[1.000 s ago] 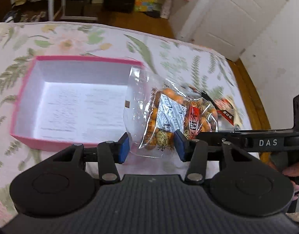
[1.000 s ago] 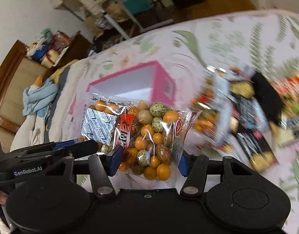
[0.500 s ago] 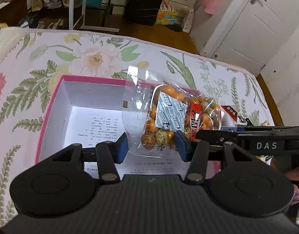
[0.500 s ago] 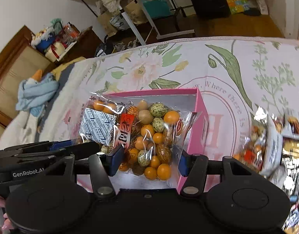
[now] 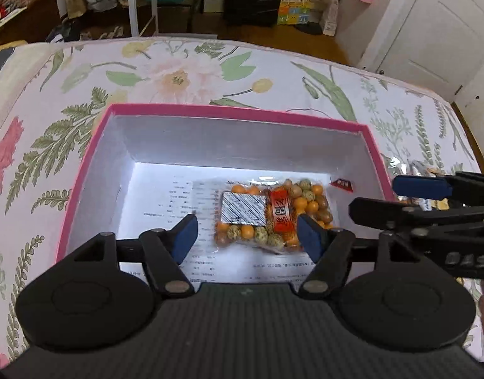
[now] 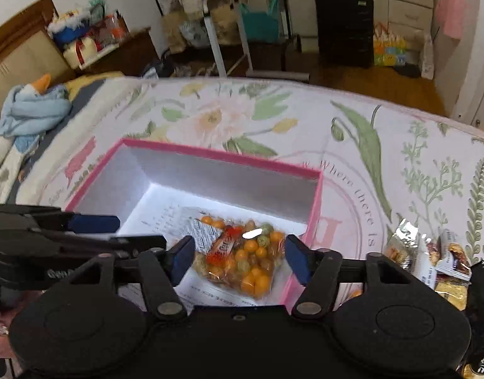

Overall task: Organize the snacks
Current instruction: 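Carry the peanut bag over the pink box and open the left tool, then move the left tool back to the pile and grasp a white wafer stick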

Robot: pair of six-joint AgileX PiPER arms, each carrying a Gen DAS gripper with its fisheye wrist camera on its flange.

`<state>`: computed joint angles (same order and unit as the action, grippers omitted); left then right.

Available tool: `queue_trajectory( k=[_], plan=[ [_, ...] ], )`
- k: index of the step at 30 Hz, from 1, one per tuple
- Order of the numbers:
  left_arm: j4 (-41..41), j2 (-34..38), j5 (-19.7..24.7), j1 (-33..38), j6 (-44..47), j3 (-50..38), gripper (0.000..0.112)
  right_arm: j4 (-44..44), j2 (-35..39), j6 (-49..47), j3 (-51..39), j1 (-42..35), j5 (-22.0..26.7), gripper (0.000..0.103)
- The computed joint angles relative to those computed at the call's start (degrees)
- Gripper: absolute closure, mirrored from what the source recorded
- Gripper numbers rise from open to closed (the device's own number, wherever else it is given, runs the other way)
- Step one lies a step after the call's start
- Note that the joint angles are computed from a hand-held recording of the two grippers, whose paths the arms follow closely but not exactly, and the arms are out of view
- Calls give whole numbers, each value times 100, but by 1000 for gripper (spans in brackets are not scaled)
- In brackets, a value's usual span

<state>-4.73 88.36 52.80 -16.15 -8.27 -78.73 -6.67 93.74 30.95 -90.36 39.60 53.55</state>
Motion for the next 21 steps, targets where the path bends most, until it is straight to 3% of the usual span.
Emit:
queue_trajectory(
  k=[3, 8, 12, 21],
  plan=[
    [-75, -199, 177, -95, 20, -37, 43, 351, -467, -151, 268, -180, -40, 32],
    [-368, -718, 575, -452, 89, -119, 45, 560, -1630, -364, 851, -380, 308, 32],
    [222, -941, 877, -1276, -525, -330, 45, 450, -2684, -395, 1325, -527, 654, 32],
    [1507, -1022, 424, -3385, -2377, -149, 51, 717, -4590, -1208, 2770, -1465, 702, 32]
  ],
)
